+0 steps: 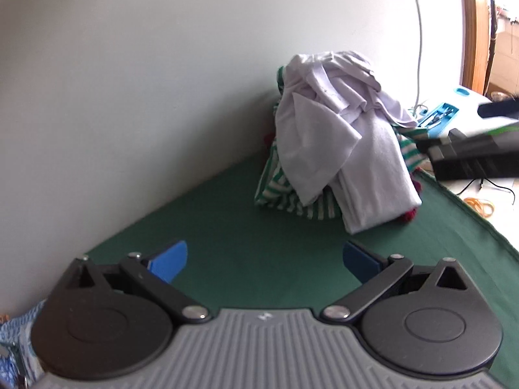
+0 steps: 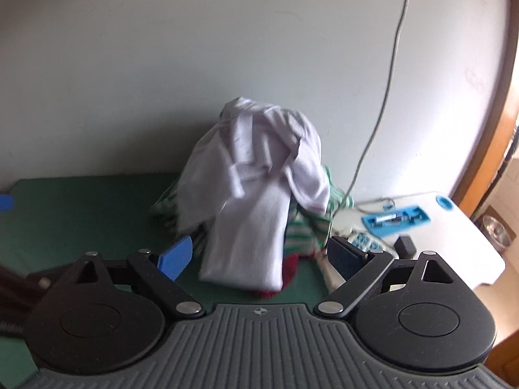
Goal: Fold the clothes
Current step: 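Grasp the white shirt with the left gripper while the right gripper grasps it too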
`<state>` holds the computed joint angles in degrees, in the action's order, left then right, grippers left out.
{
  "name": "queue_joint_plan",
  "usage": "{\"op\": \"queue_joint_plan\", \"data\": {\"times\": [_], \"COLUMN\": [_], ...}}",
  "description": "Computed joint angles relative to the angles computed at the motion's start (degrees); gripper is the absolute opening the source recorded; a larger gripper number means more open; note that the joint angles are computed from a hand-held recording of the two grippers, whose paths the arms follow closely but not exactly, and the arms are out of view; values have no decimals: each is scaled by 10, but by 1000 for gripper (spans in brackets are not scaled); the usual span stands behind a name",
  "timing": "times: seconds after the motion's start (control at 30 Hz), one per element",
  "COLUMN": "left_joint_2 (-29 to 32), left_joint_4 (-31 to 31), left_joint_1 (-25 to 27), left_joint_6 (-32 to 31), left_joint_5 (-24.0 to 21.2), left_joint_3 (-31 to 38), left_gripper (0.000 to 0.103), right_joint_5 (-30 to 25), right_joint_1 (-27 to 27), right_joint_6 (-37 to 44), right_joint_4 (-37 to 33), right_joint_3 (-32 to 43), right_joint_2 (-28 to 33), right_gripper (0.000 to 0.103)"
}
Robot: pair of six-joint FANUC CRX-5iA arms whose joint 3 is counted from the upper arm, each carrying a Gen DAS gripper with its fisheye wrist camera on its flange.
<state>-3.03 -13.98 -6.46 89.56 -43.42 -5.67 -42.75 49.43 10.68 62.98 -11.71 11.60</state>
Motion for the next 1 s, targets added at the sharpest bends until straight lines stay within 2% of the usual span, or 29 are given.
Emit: {"op": "queue_joint_plan", "data": {"times": [0.13,0.27,0.53,0.7,0.83,0.9,0.93,0.97,1.0], "left_joint_2": [60,103,176,233,285,306,315,323,328], "left_joint_4": [-44,-82,-130,-126,-115,-104,-94,-82,-64], "left_joint_1": [-25,-45,-79,-83,-80,-76,-72,-67,-60], "left_joint_6": [63,117,183,196,197,192,187,181,173], "left_joint_5": [-25,-35,-52,-70,-98,-109,-113,-117,-117], "left_joint_3": [72,129,213,252,293,312,322,331,335], "left_gripper": [102,102,102,102,102,102,102,97,87], "right_joint_5": [17,40,87,144,178,186,185,179,168], "right_joint_1": [-50,-79,-117,-154,-167,-170,-171,-171,-171], "right_joint_6": [39,45,17,-61,-41,-23,-12,-3,7], "right_joint_4": [-52,-88,-40,34,15,8,10,13,11], "right_joint_3": [80,113,115,106,119,126,128,131,135], "right_joint_2": [56,75,97,124,146,155,159,162,164], "right_gripper": [90,90,90,90,85,79,65,31,10]}}
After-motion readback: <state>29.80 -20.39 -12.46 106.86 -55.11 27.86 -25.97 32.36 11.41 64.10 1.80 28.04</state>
